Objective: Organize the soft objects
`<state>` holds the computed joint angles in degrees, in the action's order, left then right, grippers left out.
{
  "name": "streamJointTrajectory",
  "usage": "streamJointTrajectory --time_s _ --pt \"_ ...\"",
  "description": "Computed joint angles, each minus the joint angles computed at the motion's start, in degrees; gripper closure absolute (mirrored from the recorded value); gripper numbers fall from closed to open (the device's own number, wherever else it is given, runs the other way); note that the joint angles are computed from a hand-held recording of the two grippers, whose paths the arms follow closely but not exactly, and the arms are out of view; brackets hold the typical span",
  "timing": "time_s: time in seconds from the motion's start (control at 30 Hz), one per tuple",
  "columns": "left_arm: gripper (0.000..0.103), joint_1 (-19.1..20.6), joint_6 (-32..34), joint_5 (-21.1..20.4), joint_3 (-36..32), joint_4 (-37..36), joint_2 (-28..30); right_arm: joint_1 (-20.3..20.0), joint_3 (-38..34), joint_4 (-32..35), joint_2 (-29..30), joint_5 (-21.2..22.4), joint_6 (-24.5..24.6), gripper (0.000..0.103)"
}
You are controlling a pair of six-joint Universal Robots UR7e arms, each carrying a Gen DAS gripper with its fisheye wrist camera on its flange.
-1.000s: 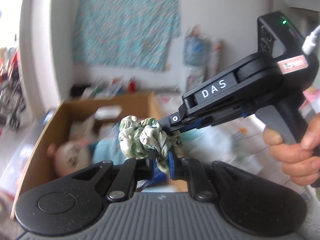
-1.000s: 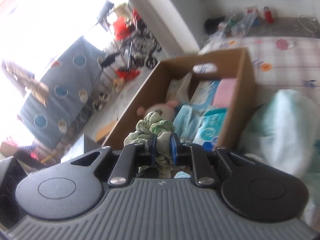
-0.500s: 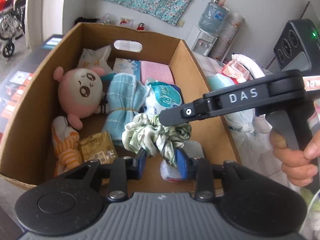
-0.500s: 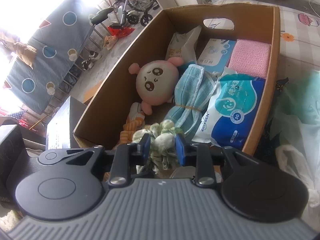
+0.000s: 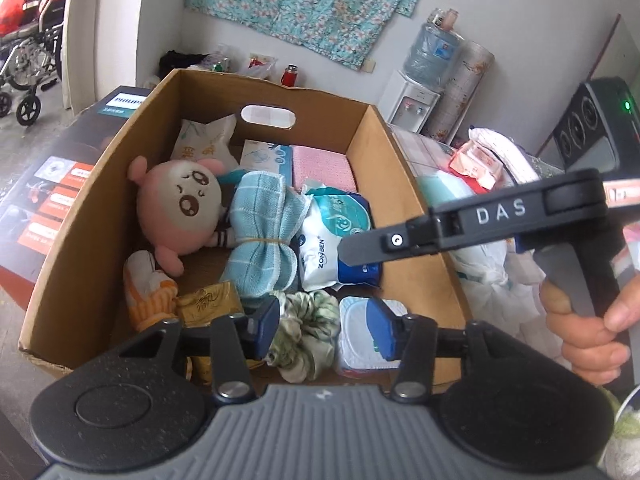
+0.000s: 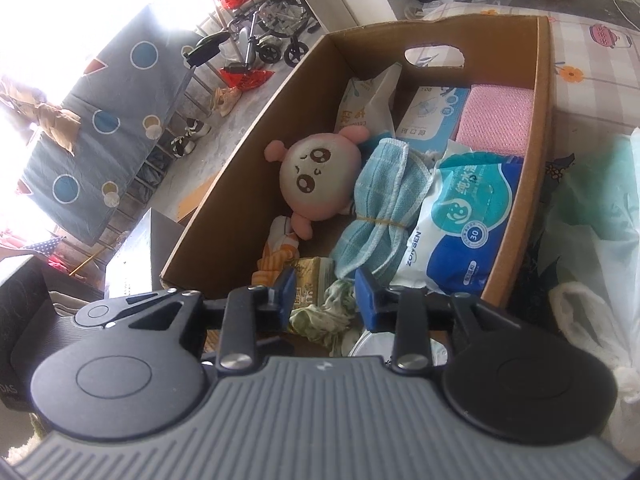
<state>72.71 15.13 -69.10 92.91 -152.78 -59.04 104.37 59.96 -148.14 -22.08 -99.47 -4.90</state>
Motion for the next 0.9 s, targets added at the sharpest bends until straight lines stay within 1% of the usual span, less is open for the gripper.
streamJointTrajectory --time_s 0.1,0.17,0.2,0.27,0.3,0.33,0.37,0.4,0.43,0.47,0.5,0.53,0.57,0.6,0.63,0.67,0.73,0.8,0.9 --pt "0.053 0.19 -0.47 0.01 -0.25 0.04 0.02 -0.11 0.54 -0.28 -0.26 0.23 0.31 0.072" --pt "0.049 0.18 -0.69 0.20 -0.30 -0.27 0.12 -0.28 1.67 -1.46 -0.85 1.05 0.58 0.072" --pt "0.043 0.16 -0.77 0.21 -0.28 -0.61 0.20 -0.43 2.62 -2.66 -1.30 1.78 0.69 0.071" --pt "0.037 -0.11 -0.68 0.37 0.16 -1.99 0.25 -0.75 5.48 -6.45 -2.60 3.12 0.97 0.067" --pt "0.032 -0.32 -0.59 0.58 0.45 -2.92 0.38 -0.97 7.37 -9.29 -3.30 3.76 0.97 0.065" --pt "0.025 -0.59 -0.53 0.92 0.77 -3.87 0.48 -1.11 9.58 -12.72 -4.10 4.14 0.85 0.060" --pt "0.022 -0.93 -0.31 1.36 1.21 -5.16 0.59 -1.15 11.79 -16.41 -4.81 3.99 0.59 0.057" --pt "0.018 -1.29 -0.01 1.90 1.74 -6.74 0.72 -1.11 13.98 -20.67 -5.34 3.28 0.03 0.056" --pt "0.016 -1.70 0.36 2.65 2.35 -8.57 0.87 -0.91 16.26 -25.33 -5.80 1.99 -0.81 0.052" --pt "0.015 -2.15 0.85 3.55 3.12 -11.01 1.05 -0.72 18.44 -30.16 -6.16 0.47 -1.66 0.048" --pt "0.015 -2.65 1.40 4.51 4.09 -13.96 1.22 -0.53 20.29 -34.40 -6.40 -1.08 -2.52 0.046" --pt "0.012 -3.13 2.27 5.42 5.13 -17.28 1.42 -0.30 21.98 -38.53 -6.54 -2.82 -3.48 0.041" --pt "0.010 -3.61 3.38 6.24 6.20 -20.74 1.65 -0.03 23.54 -43.08 -6.52 -4.90 -4.60 0.034" --pt "0.007 -4.11 4.77 6.99 7.38 -24.67 1.89 0.26 24.94 -47.71 -6.28 -7.01 -6.25 0.030" --pt "0.004 -4.59 6.44 7.50 8.58 -28.63 2.14 0.54 26.08 -52.11 -5.92 -8.94 -8.27 0.023" --pt "0.003 -5.11 8.78 7.98 9.86 -33.21 2.51 0.71 27.13 -56.90 -5.41 -10.88 -10.82 0.020" --pt "0.000 -6.19 14.05 9.44 11.91 -41.46 3.69 1.10 28.30 -64.93 -4.00 -14.44 -15.94 0.018" --pt "0.000 -7.18 16.60 11.28 13.22 -45.12 4.43 0.94 29.46 -69.14 -3.47 -16.37 -18.46 0.017" --pt "0.000 -8.08 17.01 11.89 15.64 -46.70 4.12 0.28 31.84 -70.74 -4.18 -16.85 -17.10 0.017"
